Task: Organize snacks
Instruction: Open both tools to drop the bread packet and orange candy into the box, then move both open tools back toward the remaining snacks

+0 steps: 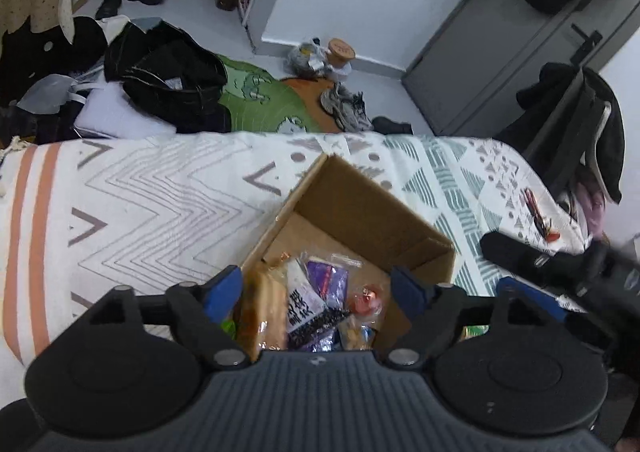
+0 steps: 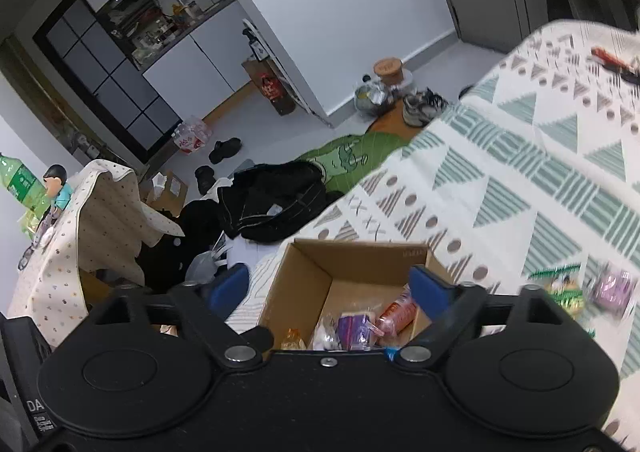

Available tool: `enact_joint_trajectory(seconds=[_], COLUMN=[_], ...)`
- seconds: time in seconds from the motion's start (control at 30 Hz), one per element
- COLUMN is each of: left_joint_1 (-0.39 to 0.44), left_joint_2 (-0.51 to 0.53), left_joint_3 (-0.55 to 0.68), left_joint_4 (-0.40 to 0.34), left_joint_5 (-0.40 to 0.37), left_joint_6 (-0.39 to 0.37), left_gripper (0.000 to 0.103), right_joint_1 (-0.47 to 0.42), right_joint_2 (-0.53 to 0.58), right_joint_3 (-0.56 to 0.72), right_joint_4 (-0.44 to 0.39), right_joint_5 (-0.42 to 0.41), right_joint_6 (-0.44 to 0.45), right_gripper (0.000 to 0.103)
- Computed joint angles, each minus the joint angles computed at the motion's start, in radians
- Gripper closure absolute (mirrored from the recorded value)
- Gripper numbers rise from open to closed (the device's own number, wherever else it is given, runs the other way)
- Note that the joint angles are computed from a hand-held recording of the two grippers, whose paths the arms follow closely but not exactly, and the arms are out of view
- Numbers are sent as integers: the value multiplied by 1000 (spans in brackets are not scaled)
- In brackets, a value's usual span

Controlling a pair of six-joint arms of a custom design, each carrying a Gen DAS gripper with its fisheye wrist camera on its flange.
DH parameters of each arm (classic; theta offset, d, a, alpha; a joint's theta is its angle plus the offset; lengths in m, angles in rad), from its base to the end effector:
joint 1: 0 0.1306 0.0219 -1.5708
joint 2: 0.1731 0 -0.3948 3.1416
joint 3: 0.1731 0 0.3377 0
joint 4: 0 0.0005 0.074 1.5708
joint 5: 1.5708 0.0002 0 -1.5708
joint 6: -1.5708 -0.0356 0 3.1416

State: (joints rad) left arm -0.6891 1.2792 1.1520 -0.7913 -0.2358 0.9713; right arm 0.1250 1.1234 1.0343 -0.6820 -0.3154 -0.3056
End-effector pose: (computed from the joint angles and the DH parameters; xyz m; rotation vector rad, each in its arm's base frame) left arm 0.2952 -0.2330 0.3934 -0.4509 2.4620 -0.4245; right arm 0.3246 0.0514 0.4053 0.0549 2.3671 0.5803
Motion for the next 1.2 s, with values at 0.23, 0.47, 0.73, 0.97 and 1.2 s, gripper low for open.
enact_joint_trajectory(seconds=[0.23,0.47,0.73,0.97,1.2], left_joint_1=[-6,-53,-136,-223,-302], left_joint_2=[-13,-12,-5,30,95], left_joint_3=[10,31,96,168,254], left_joint_4=[-23,-63,-126,-180,-229], left_joint_5=[-31,-79,-164,-227,-288], left_joint_6=[4,12,31,53,75], left_gripper=[17,15,14,14,14], right_joint_1=[-67,-162,-319,-495,-648], right_joint_2=[-42,-131,-210,-222,-195], right_joint_3=[-29,-45,-61,-72,-75], right_joint_4=[-59,-95,-119,-141,-208], right_joint_5=[12,-23,-115,-241,-363], right_joint_6=[2,43,119,184,273], right_gripper=[6,3,1,0,0])
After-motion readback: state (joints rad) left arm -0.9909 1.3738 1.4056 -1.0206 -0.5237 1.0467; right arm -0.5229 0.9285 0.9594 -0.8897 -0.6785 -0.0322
